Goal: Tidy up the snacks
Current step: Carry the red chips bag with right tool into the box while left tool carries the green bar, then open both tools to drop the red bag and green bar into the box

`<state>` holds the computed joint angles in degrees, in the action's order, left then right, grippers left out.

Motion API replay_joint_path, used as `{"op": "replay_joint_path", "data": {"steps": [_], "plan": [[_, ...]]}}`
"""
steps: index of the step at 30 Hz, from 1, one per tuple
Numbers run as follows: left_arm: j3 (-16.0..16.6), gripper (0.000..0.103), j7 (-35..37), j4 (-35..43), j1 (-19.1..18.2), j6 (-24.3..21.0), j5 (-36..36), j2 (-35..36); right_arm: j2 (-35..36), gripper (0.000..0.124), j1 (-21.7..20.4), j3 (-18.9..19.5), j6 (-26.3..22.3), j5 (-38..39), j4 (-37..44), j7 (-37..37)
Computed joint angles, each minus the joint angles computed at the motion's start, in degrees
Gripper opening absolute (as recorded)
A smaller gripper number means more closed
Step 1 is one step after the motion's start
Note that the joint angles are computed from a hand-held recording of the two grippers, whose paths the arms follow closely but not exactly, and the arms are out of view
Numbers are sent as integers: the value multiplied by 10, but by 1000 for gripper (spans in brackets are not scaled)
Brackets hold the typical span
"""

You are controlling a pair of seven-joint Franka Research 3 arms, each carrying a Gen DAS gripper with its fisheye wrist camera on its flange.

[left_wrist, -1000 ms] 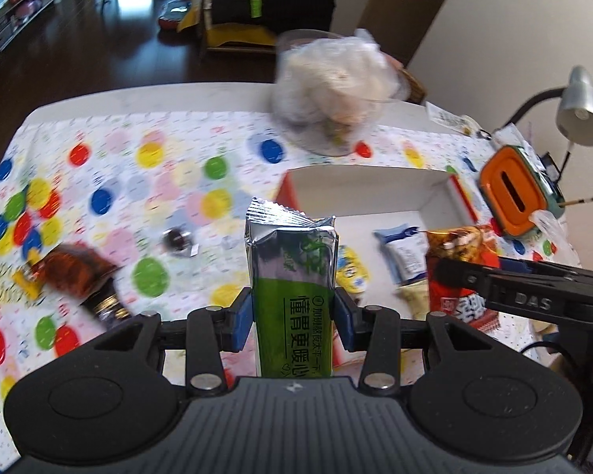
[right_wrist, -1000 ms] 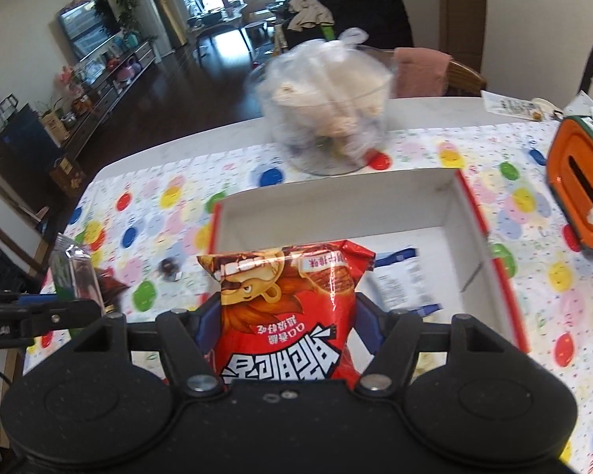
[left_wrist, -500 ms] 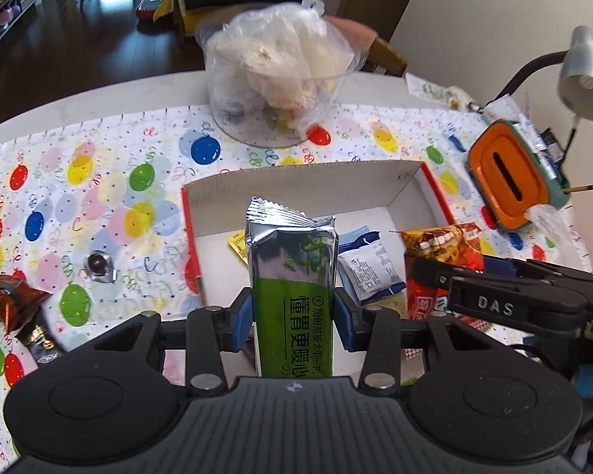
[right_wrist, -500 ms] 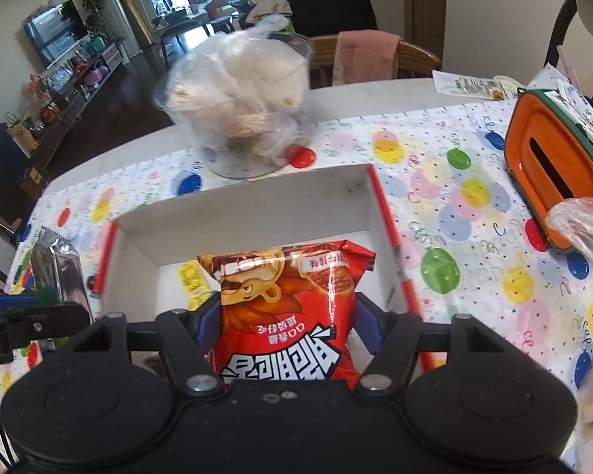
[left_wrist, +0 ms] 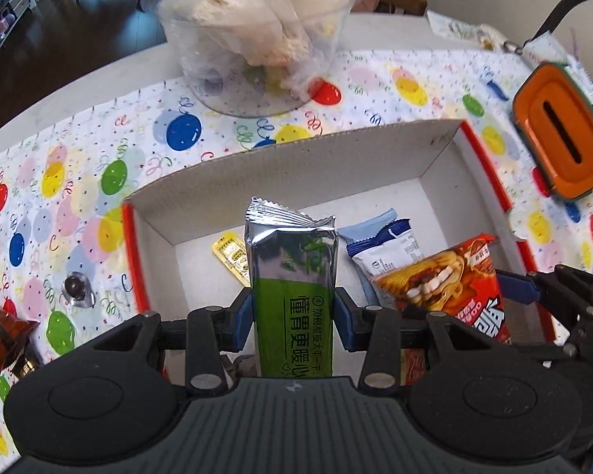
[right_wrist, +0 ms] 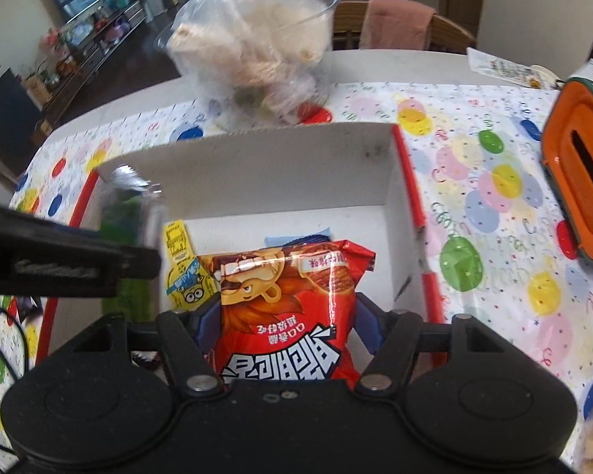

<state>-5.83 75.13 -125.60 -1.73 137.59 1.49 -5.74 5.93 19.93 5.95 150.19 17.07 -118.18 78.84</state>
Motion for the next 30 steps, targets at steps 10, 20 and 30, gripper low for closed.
{"op": "replay_joint_path", "data": {"steps": [10, 20, 30], "plan": [[-5, 42, -17, 57, 8, -45, 9, 68, 39, 67, 5, -3, -35, -27, 38, 11], [-7, 42, -21, 95, 17, -88, 4, 106, 64, 68, 9, -5, -56, -48, 69, 26], [-7, 43, -2, 71, 23, -66, -20, 84, 48, 76, 8, -3, -40, -36, 54, 20]]}}
